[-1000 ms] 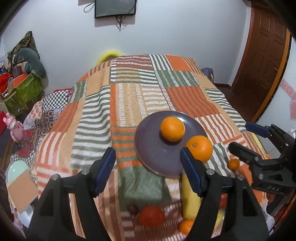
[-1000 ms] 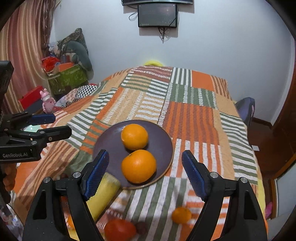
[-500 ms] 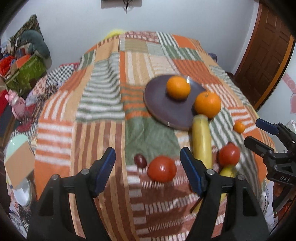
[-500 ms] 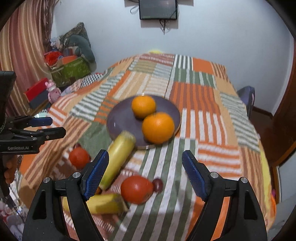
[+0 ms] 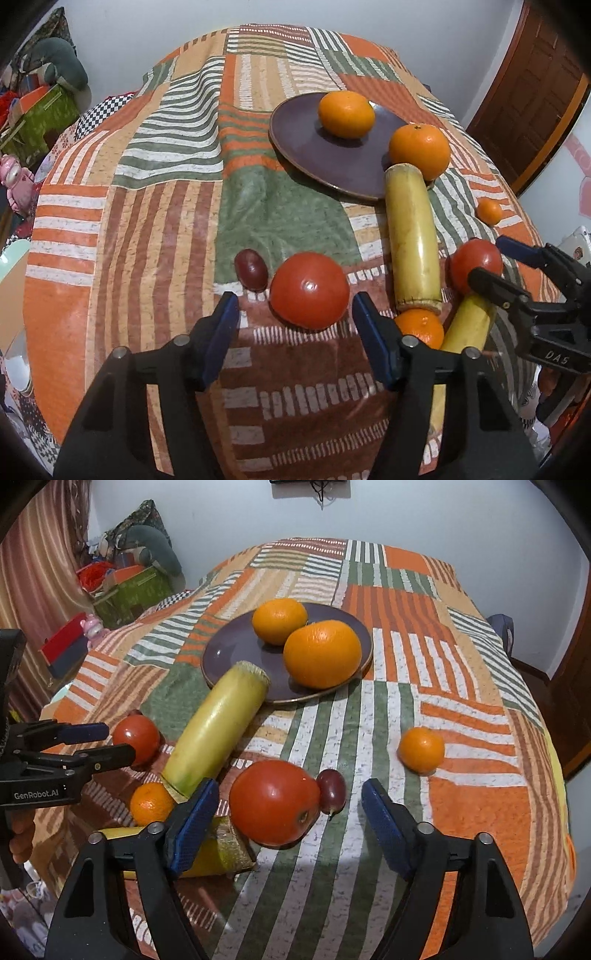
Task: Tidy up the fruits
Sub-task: 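Grasp a red tomato with the left gripper while the right gripper grasps another tomato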
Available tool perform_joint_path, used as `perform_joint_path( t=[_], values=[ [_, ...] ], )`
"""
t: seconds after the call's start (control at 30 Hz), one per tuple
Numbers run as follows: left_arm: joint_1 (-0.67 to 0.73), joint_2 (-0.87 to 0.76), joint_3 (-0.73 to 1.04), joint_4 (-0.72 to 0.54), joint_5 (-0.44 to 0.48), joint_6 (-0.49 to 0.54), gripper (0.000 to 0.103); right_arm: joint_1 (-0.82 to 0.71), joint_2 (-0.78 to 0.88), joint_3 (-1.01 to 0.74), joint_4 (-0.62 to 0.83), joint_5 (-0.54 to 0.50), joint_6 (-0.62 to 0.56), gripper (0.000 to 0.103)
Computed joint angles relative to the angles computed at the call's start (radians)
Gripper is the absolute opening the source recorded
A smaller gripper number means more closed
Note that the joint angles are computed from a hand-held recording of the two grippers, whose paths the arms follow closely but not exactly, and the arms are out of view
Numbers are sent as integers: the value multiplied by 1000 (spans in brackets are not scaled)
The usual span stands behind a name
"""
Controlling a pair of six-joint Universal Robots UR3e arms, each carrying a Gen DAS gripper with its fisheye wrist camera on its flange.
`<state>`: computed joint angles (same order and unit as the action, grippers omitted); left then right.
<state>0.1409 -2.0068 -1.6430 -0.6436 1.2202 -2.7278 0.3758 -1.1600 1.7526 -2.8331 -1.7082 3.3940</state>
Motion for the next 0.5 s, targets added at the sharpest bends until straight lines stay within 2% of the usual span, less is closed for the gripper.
perform_joint_path(
  t=[0.2,0.33,0.47,0.5],
  values=[
    [-12,-39,47,-13,-12,-32,53,-13,2,15,-23,36,-7,62],
    [-23,-40,44,-5,-16,-30,46,-2,10,0,-18,21,-28,60],
    [-34,-38,35,19,1,-29,45,-1,-2,3,-29,13,-42,44],
    [-35,-37,37,16,3,-29,45,-8,-11,0,-15,31,-43,43]
  ],
)
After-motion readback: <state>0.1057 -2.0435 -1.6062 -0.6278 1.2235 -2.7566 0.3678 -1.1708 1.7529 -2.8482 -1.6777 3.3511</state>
